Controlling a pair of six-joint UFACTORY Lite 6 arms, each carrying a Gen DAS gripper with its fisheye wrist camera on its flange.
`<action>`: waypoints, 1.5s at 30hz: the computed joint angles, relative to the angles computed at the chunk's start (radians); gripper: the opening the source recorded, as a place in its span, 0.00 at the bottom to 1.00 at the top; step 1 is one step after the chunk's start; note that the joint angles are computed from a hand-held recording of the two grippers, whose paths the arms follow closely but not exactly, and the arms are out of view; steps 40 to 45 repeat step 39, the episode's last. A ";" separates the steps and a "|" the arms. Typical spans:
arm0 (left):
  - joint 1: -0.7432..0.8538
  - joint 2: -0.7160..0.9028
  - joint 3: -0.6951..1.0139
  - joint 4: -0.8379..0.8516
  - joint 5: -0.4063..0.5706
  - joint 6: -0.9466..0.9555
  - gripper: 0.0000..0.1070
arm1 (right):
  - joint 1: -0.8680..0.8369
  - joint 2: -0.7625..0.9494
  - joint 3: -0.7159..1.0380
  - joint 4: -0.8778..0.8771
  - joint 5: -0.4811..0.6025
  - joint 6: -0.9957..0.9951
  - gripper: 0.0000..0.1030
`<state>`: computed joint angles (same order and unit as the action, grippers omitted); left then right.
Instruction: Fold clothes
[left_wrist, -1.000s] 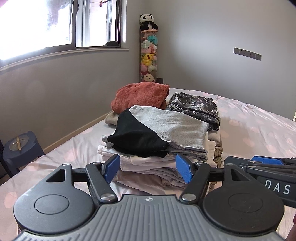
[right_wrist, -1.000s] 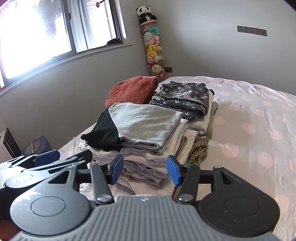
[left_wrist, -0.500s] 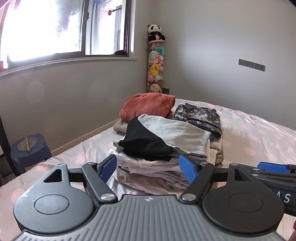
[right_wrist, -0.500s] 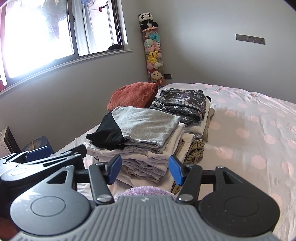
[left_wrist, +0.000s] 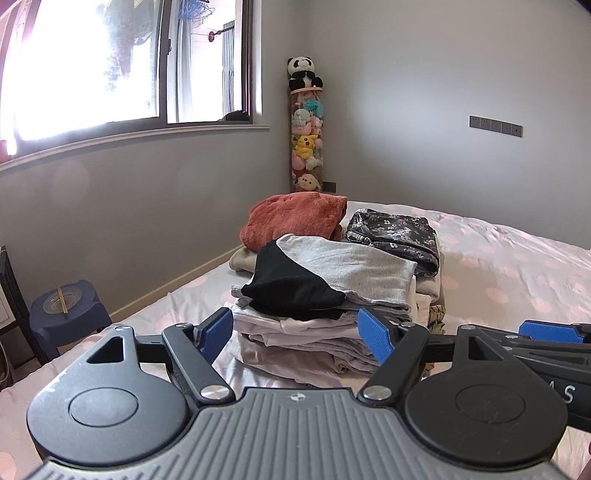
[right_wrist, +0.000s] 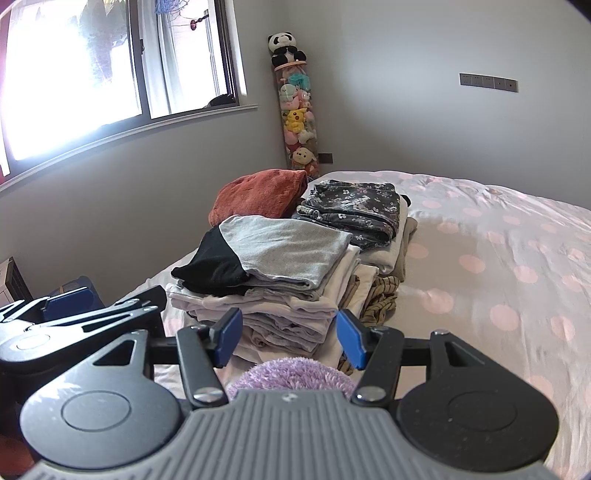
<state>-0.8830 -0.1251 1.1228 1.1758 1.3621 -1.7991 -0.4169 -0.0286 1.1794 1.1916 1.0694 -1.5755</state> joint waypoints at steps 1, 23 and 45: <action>-0.002 -0.001 -0.001 0.000 -0.002 0.001 0.69 | -0.006 -0.004 -0.006 0.001 0.001 -0.002 0.58; -0.028 -0.011 -0.003 -0.038 0.020 0.033 0.69 | -0.024 -0.049 -0.065 -0.003 -0.012 -0.008 0.58; -0.022 -0.019 -0.011 -0.063 0.001 0.050 0.69 | -0.025 -0.063 -0.082 -0.018 -0.022 -0.007 0.58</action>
